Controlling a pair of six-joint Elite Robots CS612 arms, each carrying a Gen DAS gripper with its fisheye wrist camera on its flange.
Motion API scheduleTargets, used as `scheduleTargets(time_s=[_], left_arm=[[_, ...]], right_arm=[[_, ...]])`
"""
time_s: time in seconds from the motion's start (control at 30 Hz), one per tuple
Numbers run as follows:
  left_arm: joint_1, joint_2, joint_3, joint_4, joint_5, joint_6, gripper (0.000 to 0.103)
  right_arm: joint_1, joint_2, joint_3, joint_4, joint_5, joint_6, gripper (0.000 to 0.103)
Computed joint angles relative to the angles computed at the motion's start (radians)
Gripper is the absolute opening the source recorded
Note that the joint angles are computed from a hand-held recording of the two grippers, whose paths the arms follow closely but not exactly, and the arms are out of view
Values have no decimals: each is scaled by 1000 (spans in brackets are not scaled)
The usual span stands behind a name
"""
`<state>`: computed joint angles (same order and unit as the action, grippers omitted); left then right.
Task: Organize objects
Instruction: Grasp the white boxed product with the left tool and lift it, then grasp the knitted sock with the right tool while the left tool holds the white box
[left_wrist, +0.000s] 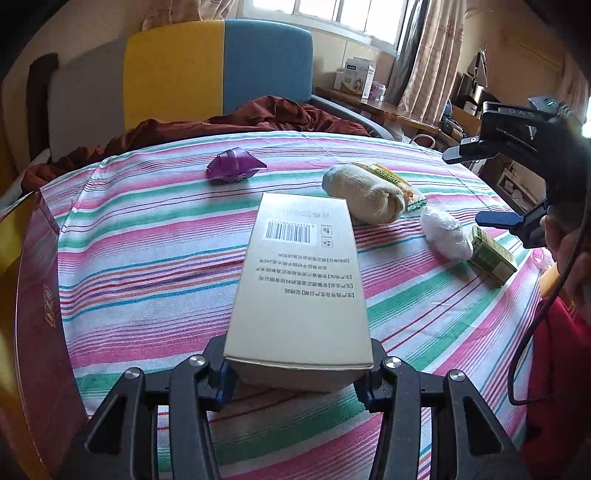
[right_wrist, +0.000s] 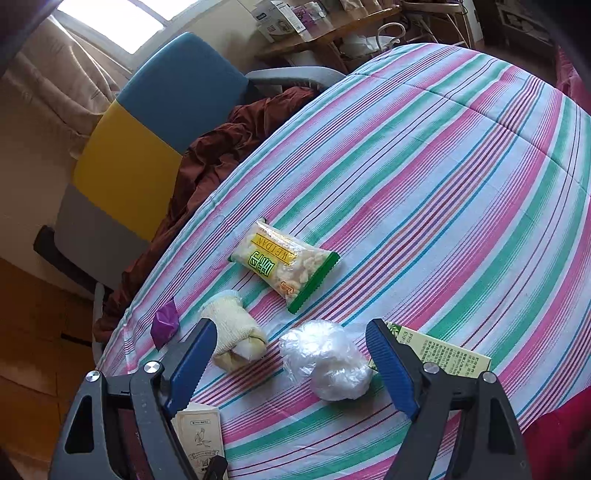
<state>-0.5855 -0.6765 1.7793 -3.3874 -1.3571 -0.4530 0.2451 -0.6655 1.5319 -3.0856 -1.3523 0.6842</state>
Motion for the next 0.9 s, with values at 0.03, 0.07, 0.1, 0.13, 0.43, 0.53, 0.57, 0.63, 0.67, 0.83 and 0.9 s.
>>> scheduleTargets(time_s=[0.03, 0.07, 0.1, 0.13, 0.43, 0.53, 0.57, 0.63, 0.67, 0.83, 0.9], left_arm=[[-2, 2, -1, -3, 7, 4, 51], [-4, 2, 1, -5, 12, 6, 51], [-5, 3, 1, -7, 15, 8, 51], [-4, 4, 1, -11, 12, 8, 51], [-2, 8, 1, -24, 5, 7, 51], [-2, 8, 0, -25, 4, 8, 51], [-1, 8, 1, -25, 1, 7, 51], [1, 10, 0, -33, -7, 3, 51], [3, 11, 1, -37, -11, 2, 51], [6, 15, -3, -46, -21, -1, 51], [7, 17, -4, -49, -22, 0, 51]], right_arm=[[-1, 0, 1, -1, -3, 5, 84], [-2, 0, 2, -3, -3, 11, 84], [-3, 0, 2, 0, -1, 15, 84], [-3, 0, 1, 4, 0, 14, 84], [17, 2, -22, 38, 21, -111, 83], [38, 6, -56, 110, 18, -213, 80], [46, 8, -71, 138, 8, -244, 80], [63, 16, -107, 193, -28, -311, 80], [73, 24, -133, 223, -57, -341, 80], [97, 87, -273, 402, -124, -429, 80], [110, 116, -331, 467, -180, -468, 79]])
